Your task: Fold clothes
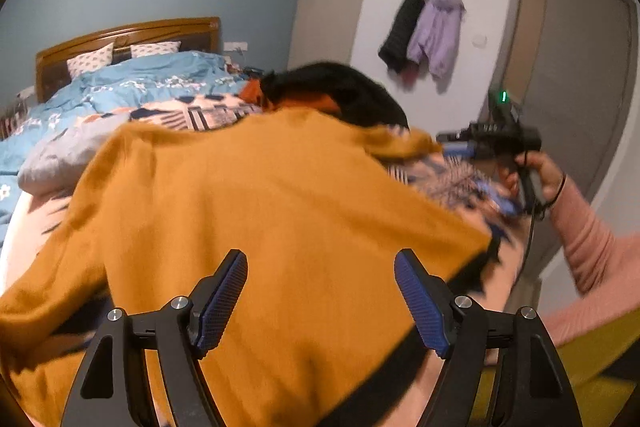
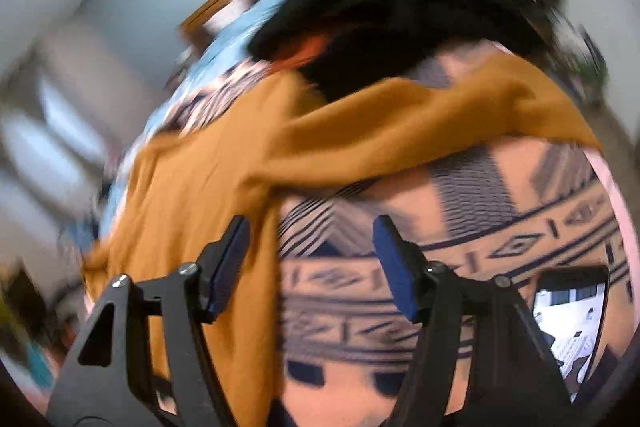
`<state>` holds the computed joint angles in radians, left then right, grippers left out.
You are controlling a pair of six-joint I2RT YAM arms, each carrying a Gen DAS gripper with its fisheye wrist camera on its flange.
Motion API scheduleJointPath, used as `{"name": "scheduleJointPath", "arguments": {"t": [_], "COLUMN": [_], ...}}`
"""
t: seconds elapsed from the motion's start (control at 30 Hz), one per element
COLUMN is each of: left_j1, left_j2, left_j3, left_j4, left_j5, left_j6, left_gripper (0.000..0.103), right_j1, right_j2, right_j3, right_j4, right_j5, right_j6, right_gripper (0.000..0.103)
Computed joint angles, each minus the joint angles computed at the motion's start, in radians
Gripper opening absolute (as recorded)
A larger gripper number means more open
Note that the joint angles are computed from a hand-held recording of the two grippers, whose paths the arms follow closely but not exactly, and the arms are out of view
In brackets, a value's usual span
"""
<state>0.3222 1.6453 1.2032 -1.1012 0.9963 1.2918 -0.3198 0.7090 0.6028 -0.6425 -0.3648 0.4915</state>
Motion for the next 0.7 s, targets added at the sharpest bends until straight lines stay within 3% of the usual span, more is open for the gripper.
{"name": "scheduleJointPath", "arguments": {"t": [0.13, 0.4, 0.5, 0.63, 0.7], "left_j1": [-0.059, -0.132, -0.144, -0.147, -0.148], "left_j2": [0.024, 0.011, 0.038, 0.108, 0.146], "left_j3": [0.085, 0.196, 0.295, 0.471, 0.545], "left_j4": [0.014, -0.017, -0.103, -0.252, -0.335], "left_j5": [0.03, 0.106, 0.136, 0.168, 0.183], "left_j6": [-0.149, -0.25, -0.266, -0.306, -0.294], "left_gripper": [0.079, 0.08, 0.08, 0.08, 0.082], "right_j1": [-0.245, -0.315, -0.318, -0.341, -0.358], "right_j2": [0.155, 0.358, 0.351, 0.309, 0.307], "right_j3": [-0.009, 0.007, 0.037, 0.155, 0.171], "right_j4": [0.083, 0.256, 0.239, 0.119, 0.093], "right_j5": [-0.188, -0.227, -0.247, -0.23, -0.219], "right_j6": [0.051, 0.176, 0.196, 0.129, 0.116], "right_gripper": [0.075, 0.078, 0.078, 0.078, 0.084]}}
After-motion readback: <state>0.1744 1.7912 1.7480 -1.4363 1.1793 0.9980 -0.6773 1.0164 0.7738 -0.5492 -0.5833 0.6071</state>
